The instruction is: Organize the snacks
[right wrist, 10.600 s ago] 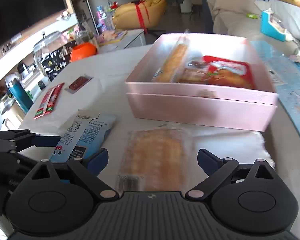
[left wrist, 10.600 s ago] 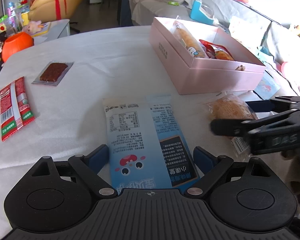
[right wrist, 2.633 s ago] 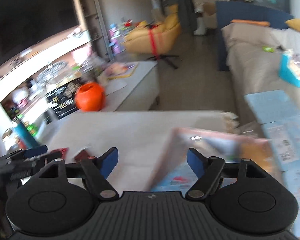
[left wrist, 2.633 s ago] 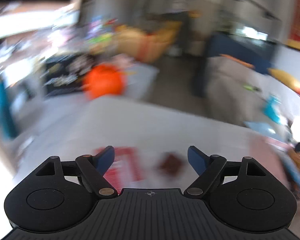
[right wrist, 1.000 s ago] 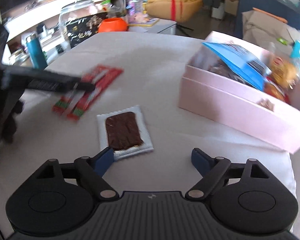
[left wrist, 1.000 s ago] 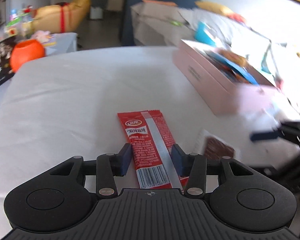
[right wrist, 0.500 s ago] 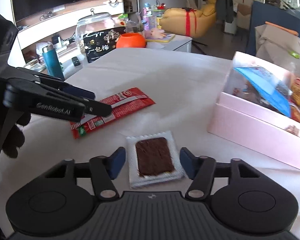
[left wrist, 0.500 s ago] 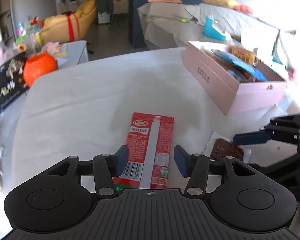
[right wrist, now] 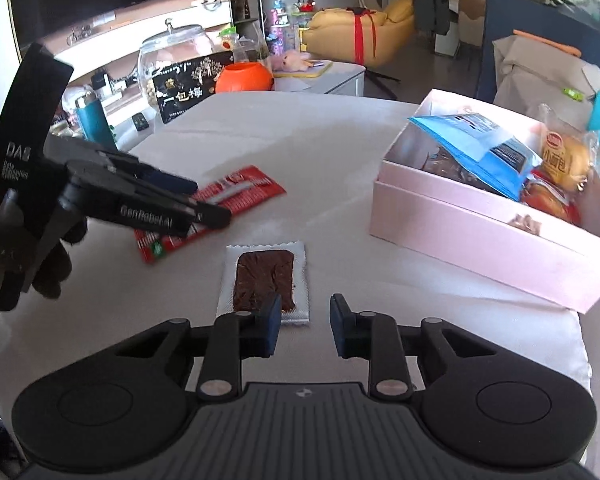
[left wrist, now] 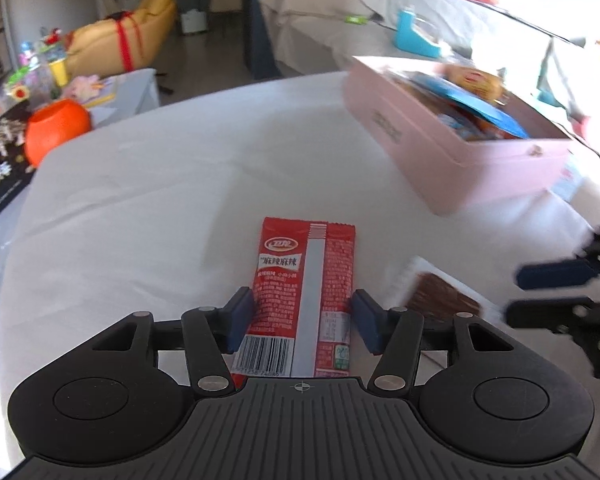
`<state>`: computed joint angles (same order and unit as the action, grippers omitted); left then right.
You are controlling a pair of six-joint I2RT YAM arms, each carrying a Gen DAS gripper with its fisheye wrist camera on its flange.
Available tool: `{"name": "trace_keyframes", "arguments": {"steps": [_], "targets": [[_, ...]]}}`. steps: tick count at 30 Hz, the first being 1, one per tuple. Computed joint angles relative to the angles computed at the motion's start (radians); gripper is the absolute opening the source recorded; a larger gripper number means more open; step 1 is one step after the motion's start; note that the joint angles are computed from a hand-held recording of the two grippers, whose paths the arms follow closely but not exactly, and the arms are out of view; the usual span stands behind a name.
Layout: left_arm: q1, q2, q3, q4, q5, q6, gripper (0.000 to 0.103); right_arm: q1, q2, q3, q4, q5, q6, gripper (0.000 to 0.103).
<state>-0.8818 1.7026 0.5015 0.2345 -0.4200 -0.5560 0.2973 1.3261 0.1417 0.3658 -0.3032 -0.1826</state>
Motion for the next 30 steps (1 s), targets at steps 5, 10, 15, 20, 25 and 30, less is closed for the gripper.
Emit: {"name": "trace_keyframes", "arguments": {"steps": [5,10,15,20,25,30], "targets": [[-0.039,0.006,0.013,-0.047,-0.024,-0.026,0.062,0.063,0.06,0.019,0.049,0.015,0.032,0.028],[-0.038,0.005,0.009,-0.042,-0.021,-0.037,0.062,0.162,0.223,0.071,0.178,0.106,0.08,0.031],[-0.035,0.01,0.015,-0.041,-0.02,-0.04,0.063,0.143,0.292,0.111,0.196,0.08,0.084,0.039],[-0.037,0.018,0.017,-0.035,-0.026,-0.045,0.063,0.141,0.274,0.112,0.149,0.052,0.068,0.047],[-0.035,0.014,0.015,-0.035,-0.022,-0.047,0.062,0.221,0.305,0.108,0.205,0.149,0.077,0.049],[-0.036,0.017,0.018,-0.037,-0.024,-0.045,0.063,0.206,0.198,0.076,0.145,0.144,0.051,0.045]]}}
